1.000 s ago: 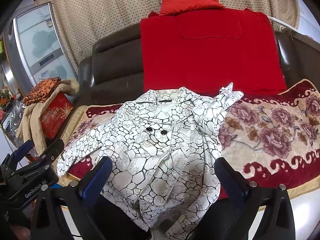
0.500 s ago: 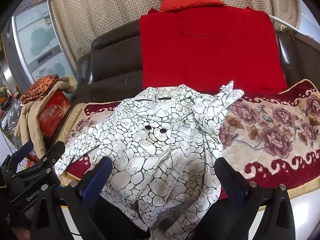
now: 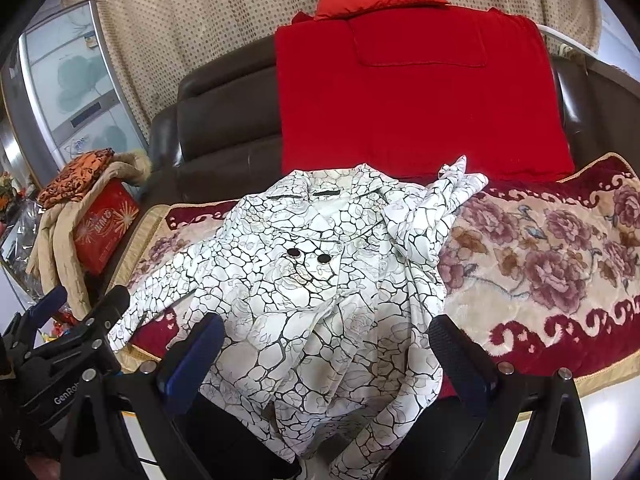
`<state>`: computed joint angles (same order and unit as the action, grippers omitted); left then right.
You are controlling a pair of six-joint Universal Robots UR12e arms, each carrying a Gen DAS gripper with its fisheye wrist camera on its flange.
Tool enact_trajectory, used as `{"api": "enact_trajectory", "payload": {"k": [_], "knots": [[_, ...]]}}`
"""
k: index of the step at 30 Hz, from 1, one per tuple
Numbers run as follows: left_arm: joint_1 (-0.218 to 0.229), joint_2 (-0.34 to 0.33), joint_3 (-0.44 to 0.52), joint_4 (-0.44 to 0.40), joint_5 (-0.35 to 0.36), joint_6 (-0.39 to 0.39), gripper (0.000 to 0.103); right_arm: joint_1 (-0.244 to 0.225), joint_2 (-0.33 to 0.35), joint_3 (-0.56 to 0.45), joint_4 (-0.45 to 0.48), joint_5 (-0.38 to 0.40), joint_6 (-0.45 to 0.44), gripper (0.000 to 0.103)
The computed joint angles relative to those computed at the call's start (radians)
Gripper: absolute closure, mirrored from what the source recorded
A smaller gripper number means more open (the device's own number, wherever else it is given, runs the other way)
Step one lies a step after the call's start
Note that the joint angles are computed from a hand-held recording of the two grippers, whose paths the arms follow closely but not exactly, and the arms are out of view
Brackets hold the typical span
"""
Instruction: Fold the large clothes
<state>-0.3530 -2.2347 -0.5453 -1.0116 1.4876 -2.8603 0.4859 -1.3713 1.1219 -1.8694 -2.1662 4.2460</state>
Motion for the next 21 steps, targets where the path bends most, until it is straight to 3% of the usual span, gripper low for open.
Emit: {"api": "enact_trajectory", "payload": {"k": [12, 21], "knots": [[-0.002, -0.015, 0.024, -0.02, 0.003, -0.001, 0.0, -0.009, 0.002, 0.003, 0.0, 0.011, -0.003, 0.0], [-0.001, 0.0, -0.001, -0.011, -0.013, 0.01, 0.0, -0.009, 0.013, -0.025, 0.069, 0.004, 0.019, 0.0]]}}
